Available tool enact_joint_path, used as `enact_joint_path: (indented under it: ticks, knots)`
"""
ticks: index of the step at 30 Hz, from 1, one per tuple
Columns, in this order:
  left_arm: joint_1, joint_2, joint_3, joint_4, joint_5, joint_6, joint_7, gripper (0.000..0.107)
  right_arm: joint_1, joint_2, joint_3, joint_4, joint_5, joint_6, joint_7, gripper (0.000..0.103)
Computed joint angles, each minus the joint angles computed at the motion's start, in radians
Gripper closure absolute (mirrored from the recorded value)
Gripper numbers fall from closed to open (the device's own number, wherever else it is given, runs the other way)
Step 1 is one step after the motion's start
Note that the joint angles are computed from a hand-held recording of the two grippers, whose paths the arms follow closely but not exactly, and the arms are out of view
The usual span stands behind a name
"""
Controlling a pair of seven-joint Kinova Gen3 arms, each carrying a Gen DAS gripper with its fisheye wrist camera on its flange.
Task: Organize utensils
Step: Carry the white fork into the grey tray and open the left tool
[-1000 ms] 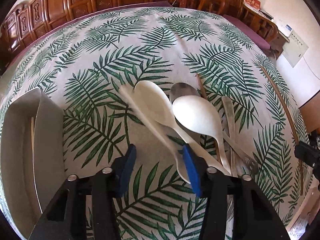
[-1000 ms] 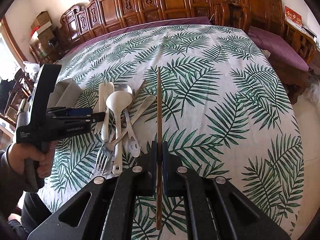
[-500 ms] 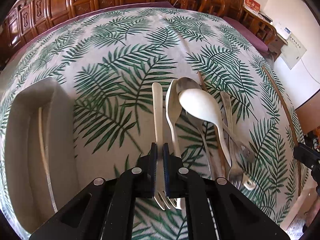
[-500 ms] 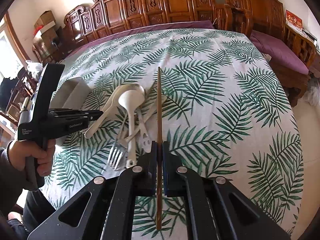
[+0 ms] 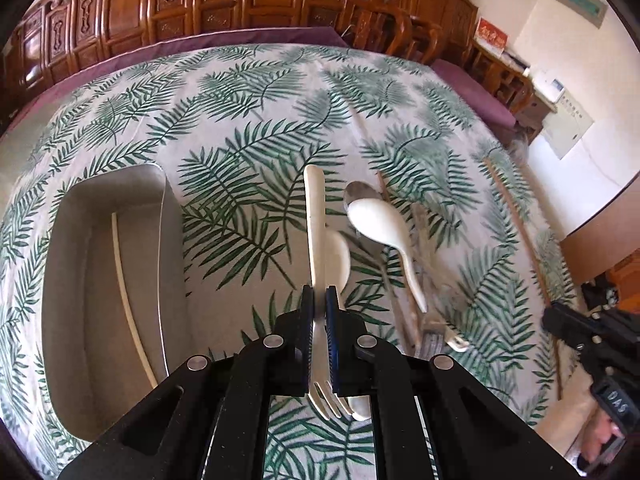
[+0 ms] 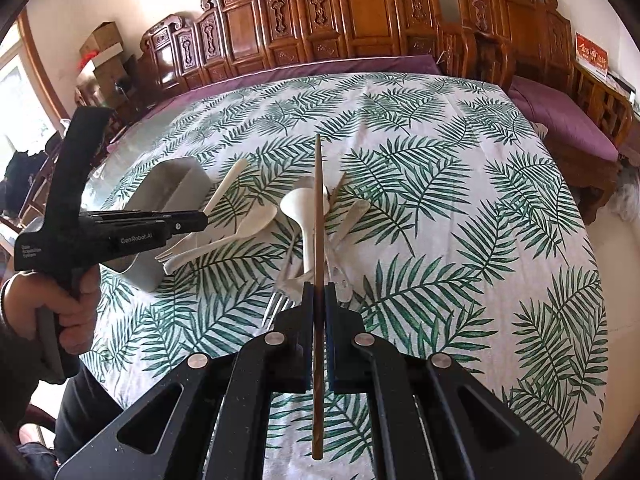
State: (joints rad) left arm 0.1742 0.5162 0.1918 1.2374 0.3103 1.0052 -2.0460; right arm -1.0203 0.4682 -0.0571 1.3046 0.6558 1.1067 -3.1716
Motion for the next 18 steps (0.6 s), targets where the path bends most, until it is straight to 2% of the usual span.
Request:
enact_joint_path:
  ticks: [7,18]
  knots:
    - [-0.021,-0.035,0.017,0.000,0.046,0.023,-0.032,0.102,-0.016,0.001,0.002,-0.005,0.013,0.011,-0.014,0.097]
    - [0.016,-0.081,0.016,-0.042,0.061,0.019,-0.035,0.102,-0.021,-0.046,-0.009,0.066,0.064,-0.007,-0.084,0.097]
